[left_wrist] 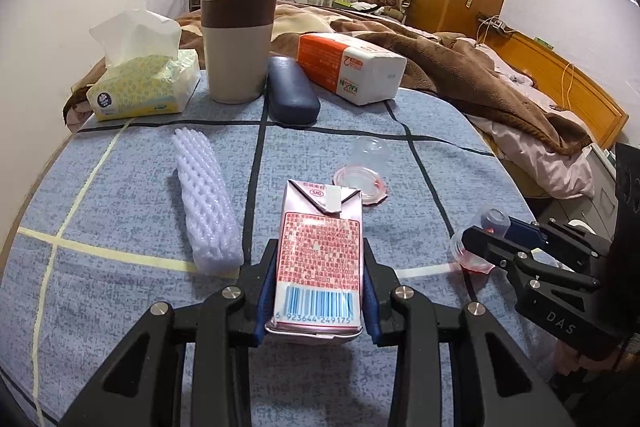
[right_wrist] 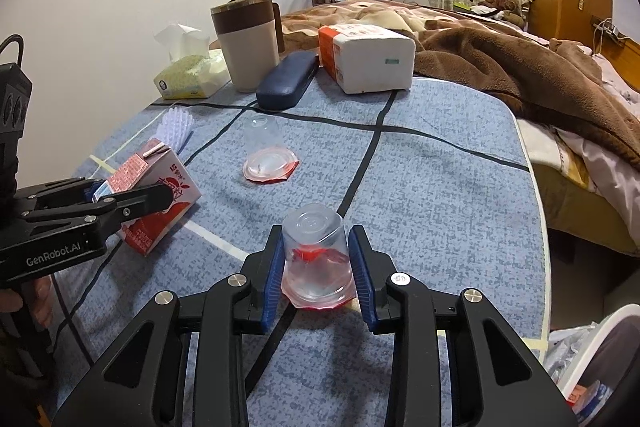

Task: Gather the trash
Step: 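Lift the clear cup and pink juice box and carry both over the bin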

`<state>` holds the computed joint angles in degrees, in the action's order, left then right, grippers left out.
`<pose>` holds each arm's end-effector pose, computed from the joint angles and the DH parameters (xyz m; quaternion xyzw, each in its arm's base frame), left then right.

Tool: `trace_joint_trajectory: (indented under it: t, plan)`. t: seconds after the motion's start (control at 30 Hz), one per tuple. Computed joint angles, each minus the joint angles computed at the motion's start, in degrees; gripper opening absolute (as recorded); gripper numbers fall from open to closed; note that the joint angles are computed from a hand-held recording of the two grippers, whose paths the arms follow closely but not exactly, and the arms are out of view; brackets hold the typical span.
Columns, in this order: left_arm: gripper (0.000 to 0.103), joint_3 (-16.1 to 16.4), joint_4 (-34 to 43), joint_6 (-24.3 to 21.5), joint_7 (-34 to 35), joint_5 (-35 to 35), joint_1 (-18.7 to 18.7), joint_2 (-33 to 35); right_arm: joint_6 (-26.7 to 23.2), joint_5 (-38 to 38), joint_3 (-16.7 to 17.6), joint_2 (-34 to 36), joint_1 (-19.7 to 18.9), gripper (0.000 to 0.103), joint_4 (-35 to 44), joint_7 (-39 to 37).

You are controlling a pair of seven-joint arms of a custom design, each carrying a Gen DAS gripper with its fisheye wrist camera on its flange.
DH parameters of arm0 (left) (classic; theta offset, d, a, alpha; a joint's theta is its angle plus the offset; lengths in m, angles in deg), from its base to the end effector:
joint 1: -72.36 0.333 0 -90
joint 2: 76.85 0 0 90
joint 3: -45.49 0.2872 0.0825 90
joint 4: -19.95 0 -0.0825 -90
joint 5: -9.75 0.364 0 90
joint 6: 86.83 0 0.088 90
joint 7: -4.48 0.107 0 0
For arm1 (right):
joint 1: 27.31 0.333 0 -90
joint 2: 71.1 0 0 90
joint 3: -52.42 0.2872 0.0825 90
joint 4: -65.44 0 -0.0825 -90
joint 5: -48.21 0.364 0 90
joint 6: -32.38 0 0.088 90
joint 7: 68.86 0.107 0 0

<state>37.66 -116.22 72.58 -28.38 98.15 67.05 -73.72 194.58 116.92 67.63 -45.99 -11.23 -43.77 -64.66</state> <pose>0.4615 -0.1539 0.2951 -0.7994 0.4692 -0.2553 0.2750 0.5591 0.2720 0.2894 -0.8710 0.3023 -0.0686 0.3811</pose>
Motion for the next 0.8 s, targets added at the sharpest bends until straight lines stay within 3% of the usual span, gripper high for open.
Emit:
trace_joint_trajectory:
  t: [0.37,0.8]
  plan:
    - [0.037,-1.48,-0.85,-1.94,0.38,-1.15,-1.38,-2.78,-0.74,8.21,-0.10,-3.63,-1.12,0.033,-2.16,-5.81]
    - [0.037,-4.66,-0.53,-6.35,2.46,-3.08,-4.82,-5.77,-3.89,19.86,-4.12,-11.38,-0.82,0.033,-8.26,-14.80]
